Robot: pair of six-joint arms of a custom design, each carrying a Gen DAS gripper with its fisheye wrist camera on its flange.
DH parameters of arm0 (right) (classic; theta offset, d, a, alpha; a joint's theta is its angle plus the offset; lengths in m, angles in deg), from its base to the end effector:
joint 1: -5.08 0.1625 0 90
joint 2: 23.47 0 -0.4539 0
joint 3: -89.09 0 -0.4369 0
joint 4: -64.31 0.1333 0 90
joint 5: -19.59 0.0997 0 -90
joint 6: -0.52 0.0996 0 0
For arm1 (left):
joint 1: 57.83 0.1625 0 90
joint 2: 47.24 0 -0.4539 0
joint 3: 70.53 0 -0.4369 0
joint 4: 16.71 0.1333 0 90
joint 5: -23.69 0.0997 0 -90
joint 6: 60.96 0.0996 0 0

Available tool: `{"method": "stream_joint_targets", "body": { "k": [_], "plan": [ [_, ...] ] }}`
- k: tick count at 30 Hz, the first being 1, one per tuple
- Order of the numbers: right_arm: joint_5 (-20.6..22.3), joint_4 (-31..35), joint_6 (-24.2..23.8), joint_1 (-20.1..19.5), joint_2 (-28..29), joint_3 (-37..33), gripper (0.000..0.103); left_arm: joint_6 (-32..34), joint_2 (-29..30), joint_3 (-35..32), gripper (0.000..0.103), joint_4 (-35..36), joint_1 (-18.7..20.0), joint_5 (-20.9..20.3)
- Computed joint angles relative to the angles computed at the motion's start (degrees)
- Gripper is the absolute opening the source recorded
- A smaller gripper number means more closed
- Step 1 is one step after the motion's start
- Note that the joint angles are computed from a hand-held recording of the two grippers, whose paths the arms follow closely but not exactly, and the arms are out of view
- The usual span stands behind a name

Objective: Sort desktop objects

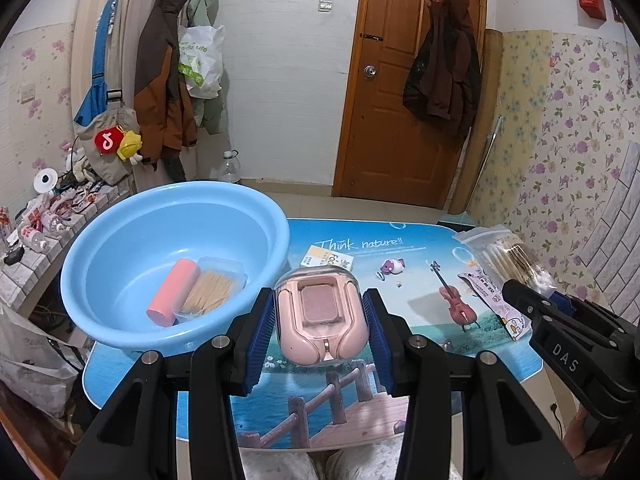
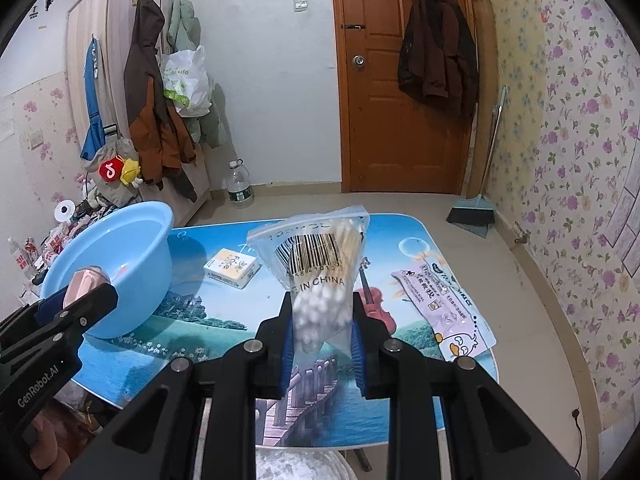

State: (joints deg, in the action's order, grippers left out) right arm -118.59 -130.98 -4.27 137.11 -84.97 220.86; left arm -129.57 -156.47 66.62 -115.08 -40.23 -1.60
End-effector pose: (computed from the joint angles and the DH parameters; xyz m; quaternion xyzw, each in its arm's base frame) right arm 0.3678 -0.3198 0.1530 0.2332 -0.8477 0.3846 0.2812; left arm -0.2339 -0.3085 0.3130 0.1183 0.8290 -0.4493 0.3112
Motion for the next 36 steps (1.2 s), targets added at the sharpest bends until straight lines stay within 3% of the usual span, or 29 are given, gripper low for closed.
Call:
{"method": "stream_joint_targets", "body": {
  "k": [36],
  "plan": [
    [-0.2,-0.3,-0.1,3.3,-0.2,-0.4,0.025,-9.3,-3.7,-2.3,0.042,14.5,-3.0,1.2]
  ]
}}
